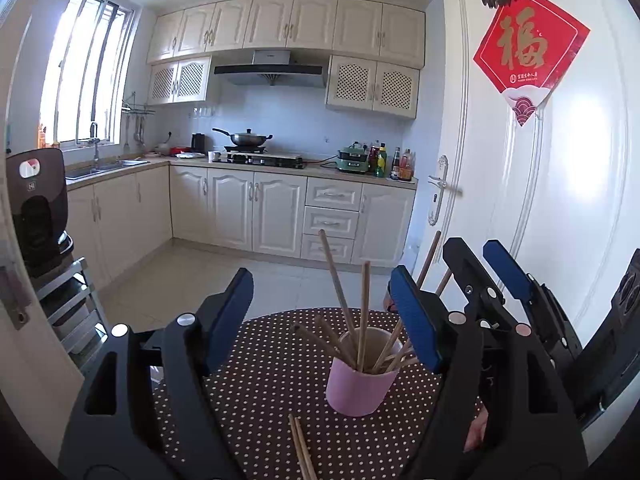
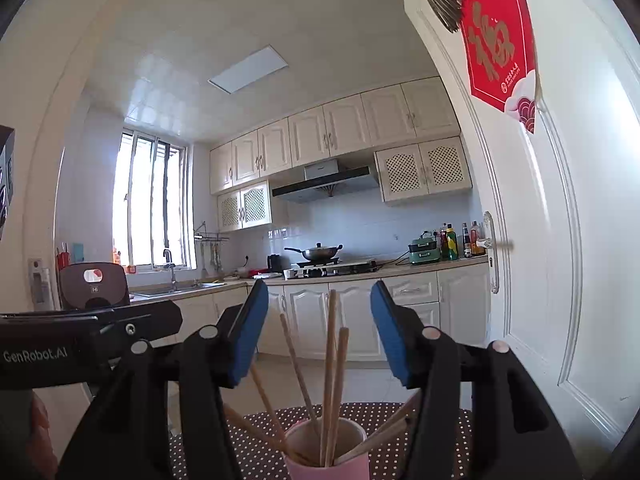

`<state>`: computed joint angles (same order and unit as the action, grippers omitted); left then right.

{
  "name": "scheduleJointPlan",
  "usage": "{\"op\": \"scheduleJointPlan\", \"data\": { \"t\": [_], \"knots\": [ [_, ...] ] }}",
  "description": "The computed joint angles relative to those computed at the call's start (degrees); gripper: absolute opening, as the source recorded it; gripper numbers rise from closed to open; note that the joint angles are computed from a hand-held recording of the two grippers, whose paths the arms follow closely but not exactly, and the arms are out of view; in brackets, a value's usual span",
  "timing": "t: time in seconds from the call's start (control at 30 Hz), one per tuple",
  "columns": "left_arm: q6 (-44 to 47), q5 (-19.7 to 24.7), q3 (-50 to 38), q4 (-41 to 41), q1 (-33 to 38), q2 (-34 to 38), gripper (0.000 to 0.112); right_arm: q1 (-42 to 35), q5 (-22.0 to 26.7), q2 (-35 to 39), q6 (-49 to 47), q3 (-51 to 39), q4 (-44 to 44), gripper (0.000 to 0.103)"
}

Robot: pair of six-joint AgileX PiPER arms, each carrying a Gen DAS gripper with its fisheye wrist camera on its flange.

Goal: Organize utensils
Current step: 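Open both tools to release the chopsticks into the cup, then move both tools back down to the last loose chopsticks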

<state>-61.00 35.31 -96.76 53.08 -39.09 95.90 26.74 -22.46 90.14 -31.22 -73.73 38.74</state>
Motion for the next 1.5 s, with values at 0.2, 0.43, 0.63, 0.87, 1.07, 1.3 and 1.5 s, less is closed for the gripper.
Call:
{"op": "scheduleJointPlan", "data": {
  "t": [0.2,0.43,0.63,0.87,1.07,1.3,1.5],
  "knots": [
    [-2.2,4.14,3.77,3.91,-1.93,-3.03,0.072,1.49,1.49,-3.4,-6.28,2.54,6.83,0.06],
    [-5.13,6.69,8.44,7.07,-4.44,-7.11,0.072,4.33,1.33,-7.56,-17.05,4.71,16.43,0.065],
    [-7.38,9.44,11.58,9.29,-6.92,-10.7,0.073,7.43,-0.71,-11.13,-25.36,6.47,23.1,0.067],
    [-6.41,12.21,14.73,8.74,-9.34,-13.82,0.075,10.76,-1.57,-15.12,-34.45,9.09,31.34,0.069],
    [-1.74,13.81,16.3,3.2,-9.19,-14.4,0.075,12.74,-1.02,-16.45,-39.81,11.6,37.15,0.069],
    [5.47,12.01,17.64,-8.9,-4.85,-12.6,0.075,12.76,1.71,-15.56,-48.32,13.23,47.76,0.069],
    [12.06,9.06,18.66,-18.44,-0.98,-9.45,0.075,10.24,5.09,-13.38,-55.83,14.09,57.18,0.069]
  ]
}}
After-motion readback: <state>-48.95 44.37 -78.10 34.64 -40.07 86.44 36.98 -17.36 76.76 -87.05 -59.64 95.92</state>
